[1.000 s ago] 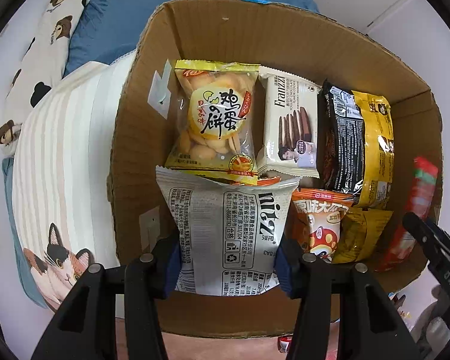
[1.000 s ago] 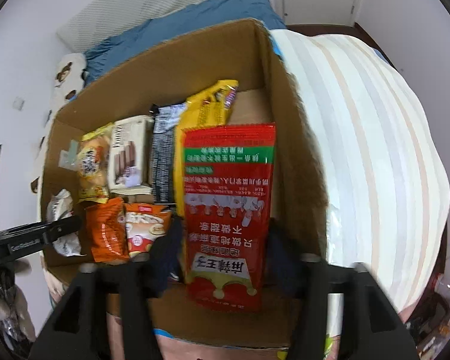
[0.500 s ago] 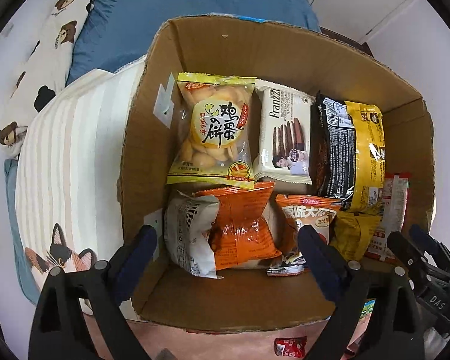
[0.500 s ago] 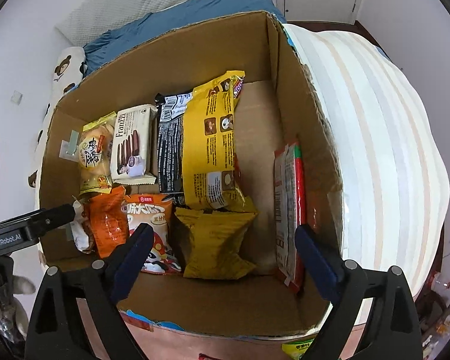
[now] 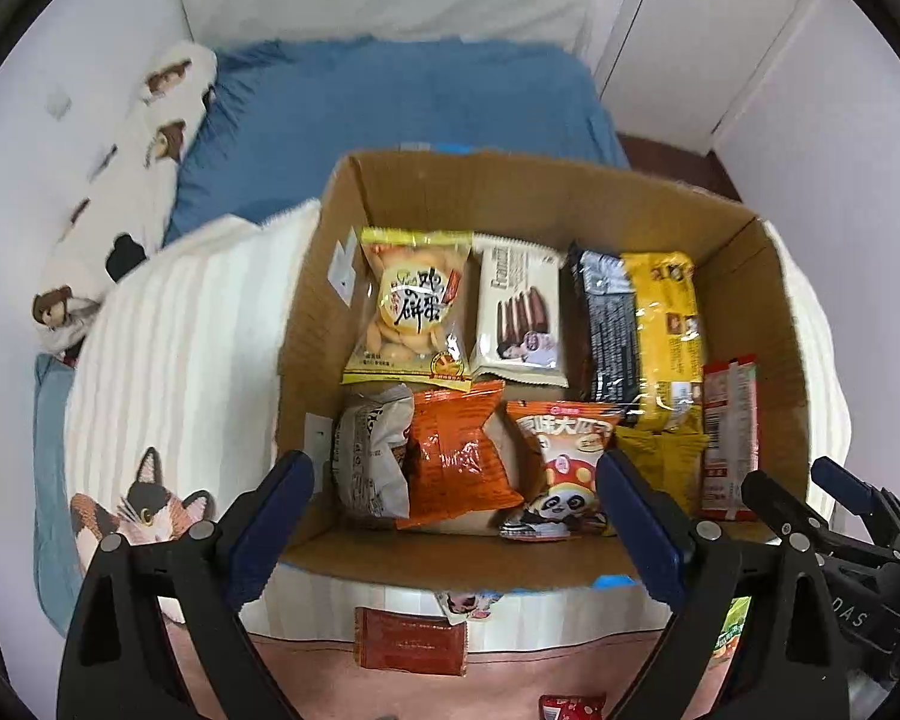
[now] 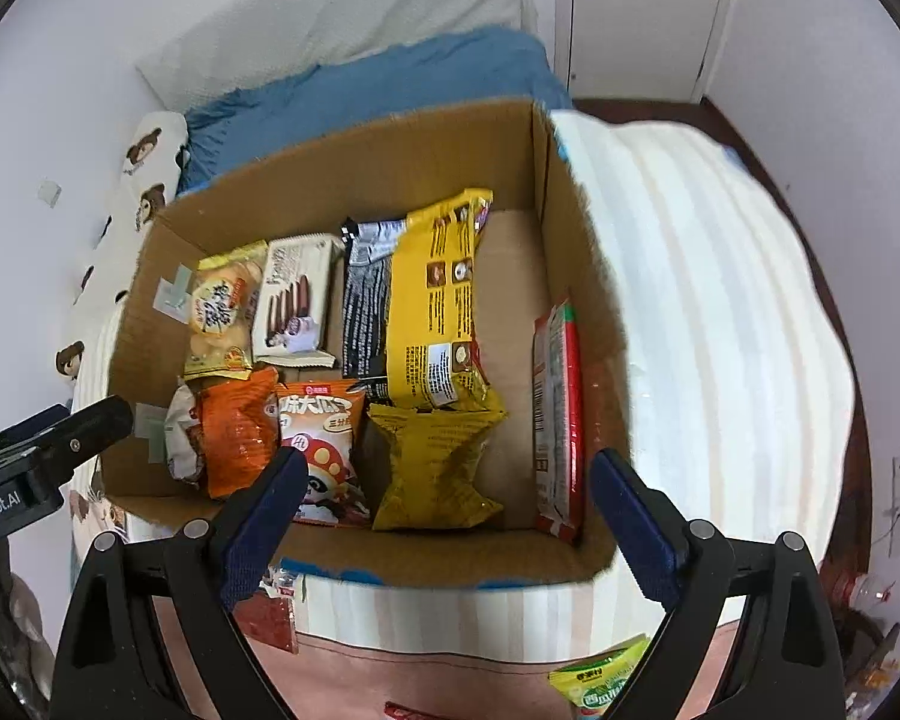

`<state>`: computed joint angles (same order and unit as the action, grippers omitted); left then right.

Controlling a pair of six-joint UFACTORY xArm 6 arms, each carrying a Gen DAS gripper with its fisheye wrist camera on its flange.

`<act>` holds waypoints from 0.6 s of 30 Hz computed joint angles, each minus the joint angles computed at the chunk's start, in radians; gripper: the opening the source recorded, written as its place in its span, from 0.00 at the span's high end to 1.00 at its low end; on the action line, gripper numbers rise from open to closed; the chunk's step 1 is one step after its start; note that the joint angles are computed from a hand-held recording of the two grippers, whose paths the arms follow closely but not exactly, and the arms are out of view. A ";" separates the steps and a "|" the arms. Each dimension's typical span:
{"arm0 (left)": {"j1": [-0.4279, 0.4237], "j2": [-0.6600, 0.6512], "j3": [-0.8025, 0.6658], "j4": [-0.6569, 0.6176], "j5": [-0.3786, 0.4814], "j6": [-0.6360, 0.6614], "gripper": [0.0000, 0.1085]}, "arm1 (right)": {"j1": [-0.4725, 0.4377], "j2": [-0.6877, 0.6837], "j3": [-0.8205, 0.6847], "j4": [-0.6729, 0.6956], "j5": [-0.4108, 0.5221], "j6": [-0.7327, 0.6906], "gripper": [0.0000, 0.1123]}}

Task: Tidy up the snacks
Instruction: 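Lower both packs into the box and open both tools, then grasp the brown jerky pack with left tool while right grasps green gum bag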

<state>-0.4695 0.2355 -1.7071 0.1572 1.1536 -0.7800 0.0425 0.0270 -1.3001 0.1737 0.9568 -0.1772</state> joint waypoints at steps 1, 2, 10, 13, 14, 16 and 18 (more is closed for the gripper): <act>-0.012 -0.022 0.018 0.025 -0.010 -0.017 0.11 | -0.001 -0.017 0.013 0.002 -0.009 -0.002 0.14; -0.020 -0.038 0.030 0.044 -0.016 -0.028 0.11 | -0.001 -0.052 0.040 0.005 -0.029 -0.011 0.14; -0.110 -0.204 0.169 0.195 -0.042 -0.147 0.11 | -0.009 -0.245 0.167 0.076 -0.072 -0.070 0.14; -0.145 -0.245 0.195 0.238 -0.031 -0.184 0.11 | -0.013 -0.302 0.193 0.103 -0.065 -0.091 0.14; -0.157 -0.257 0.202 0.254 -0.025 -0.195 0.11 | -0.017 -0.328 0.205 0.115 -0.062 -0.099 0.14; -0.179 -0.286 0.222 0.282 -0.018 -0.229 0.11 | -0.022 -0.367 0.222 0.132 -0.051 -0.112 0.14; -0.199 -0.315 0.244 0.299 -0.013 -0.260 0.11 | -0.036 -0.407 0.246 0.153 -0.036 -0.126 0.14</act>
<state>-0.6681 -0.0797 -1.4636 0.4557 1.1410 -1.0401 0.0068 -0.3802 -1.0546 0.3269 0.9204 -0.3033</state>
